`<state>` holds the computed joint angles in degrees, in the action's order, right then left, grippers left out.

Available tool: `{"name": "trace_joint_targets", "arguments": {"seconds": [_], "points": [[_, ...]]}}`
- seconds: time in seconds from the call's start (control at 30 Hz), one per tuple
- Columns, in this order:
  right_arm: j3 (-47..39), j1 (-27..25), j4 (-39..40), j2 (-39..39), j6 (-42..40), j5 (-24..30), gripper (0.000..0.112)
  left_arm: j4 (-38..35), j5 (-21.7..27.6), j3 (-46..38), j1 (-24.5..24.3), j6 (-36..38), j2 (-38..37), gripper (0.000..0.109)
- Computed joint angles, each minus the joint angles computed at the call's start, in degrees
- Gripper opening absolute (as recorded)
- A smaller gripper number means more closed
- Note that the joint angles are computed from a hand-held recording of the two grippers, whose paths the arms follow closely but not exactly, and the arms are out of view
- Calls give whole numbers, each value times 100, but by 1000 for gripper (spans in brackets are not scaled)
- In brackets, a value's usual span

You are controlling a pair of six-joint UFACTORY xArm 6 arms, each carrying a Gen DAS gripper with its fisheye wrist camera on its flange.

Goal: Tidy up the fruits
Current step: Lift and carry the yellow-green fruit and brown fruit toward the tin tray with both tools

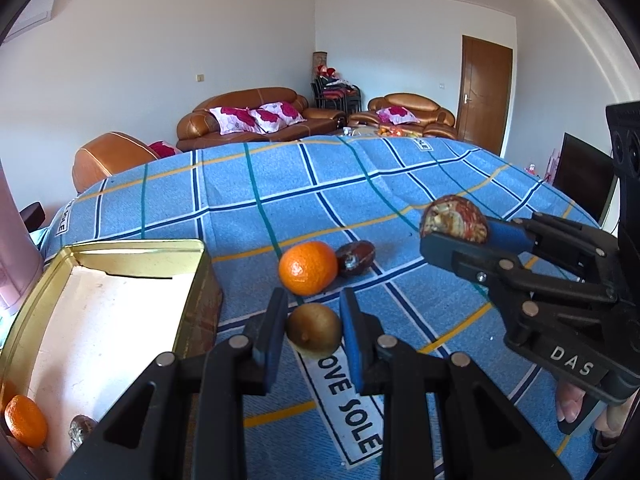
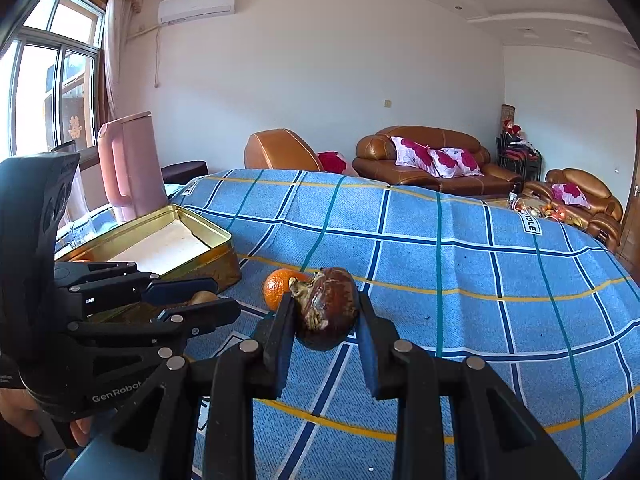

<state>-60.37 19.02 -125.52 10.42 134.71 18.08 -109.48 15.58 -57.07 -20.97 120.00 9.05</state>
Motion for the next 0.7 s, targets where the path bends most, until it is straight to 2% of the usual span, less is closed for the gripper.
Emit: {"name": "trace_joint_targets", "arguments": {"seconds": [0.7], "points": [[233, 173, -387, -196, 325, 422, 31, -1561, 327, 279, 195, 1557, -357, 28]]}}
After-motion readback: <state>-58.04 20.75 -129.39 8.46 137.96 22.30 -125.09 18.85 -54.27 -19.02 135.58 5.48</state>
